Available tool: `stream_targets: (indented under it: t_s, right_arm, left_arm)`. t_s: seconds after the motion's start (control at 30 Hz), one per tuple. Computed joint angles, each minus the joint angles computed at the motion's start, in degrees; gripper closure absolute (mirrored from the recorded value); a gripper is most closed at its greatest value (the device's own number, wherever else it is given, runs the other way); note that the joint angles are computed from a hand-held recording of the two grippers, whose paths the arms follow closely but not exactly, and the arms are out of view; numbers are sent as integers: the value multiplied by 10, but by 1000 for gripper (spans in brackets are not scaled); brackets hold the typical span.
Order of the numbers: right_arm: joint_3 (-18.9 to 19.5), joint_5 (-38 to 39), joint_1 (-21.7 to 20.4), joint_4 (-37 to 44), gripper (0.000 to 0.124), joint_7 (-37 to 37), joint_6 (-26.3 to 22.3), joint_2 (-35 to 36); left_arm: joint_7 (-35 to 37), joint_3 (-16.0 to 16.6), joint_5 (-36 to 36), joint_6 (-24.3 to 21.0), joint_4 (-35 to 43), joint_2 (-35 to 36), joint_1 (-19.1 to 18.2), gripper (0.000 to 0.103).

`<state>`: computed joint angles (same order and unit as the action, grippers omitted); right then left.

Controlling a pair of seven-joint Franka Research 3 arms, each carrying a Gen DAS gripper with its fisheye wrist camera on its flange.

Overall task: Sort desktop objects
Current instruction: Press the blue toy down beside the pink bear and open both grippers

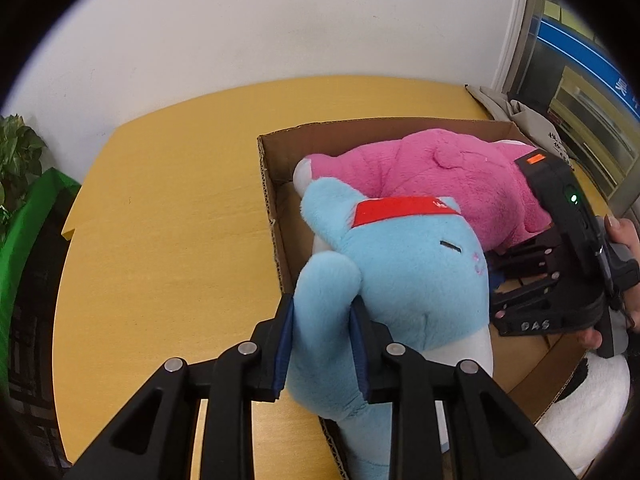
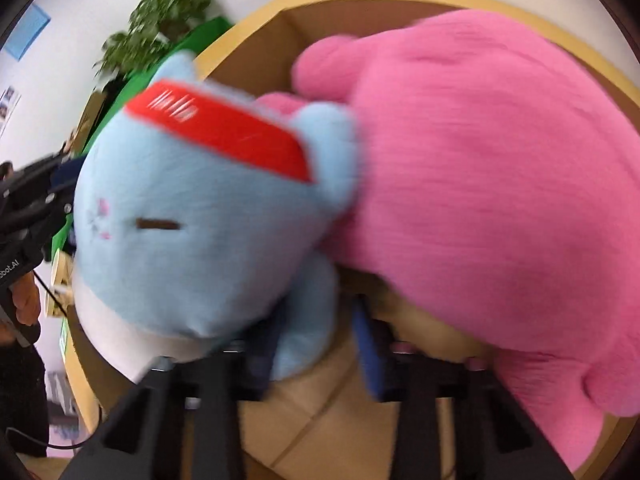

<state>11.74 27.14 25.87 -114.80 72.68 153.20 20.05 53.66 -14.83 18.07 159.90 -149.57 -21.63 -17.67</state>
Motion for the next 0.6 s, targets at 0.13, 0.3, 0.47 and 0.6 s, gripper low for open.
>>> stream_targets:
  t_s: [0.13, 0.3, 0.47, 0.6]
  right_arm:
    - [-7, -23, 10, -7, 111, 21, -9, -17]
    - [-24, -62, 9, -20, 123, 40, -55, -66]
    - [-27, -81, 5, -3, 120, 57, -94, -56]
    - [-13, -19, -13, -6, 83, 30, -60, -22]
  left_arm:
    - [18, 13, -20, -9, -4, -12, -18, 79]
    - [47, 23, -56, -36, 3, -7, -31, 78]
    - [49, 23, -74, -26, 2, 6, -25, 79]
    - [61, 26, -79, -28, -5, -5, -28, 79]
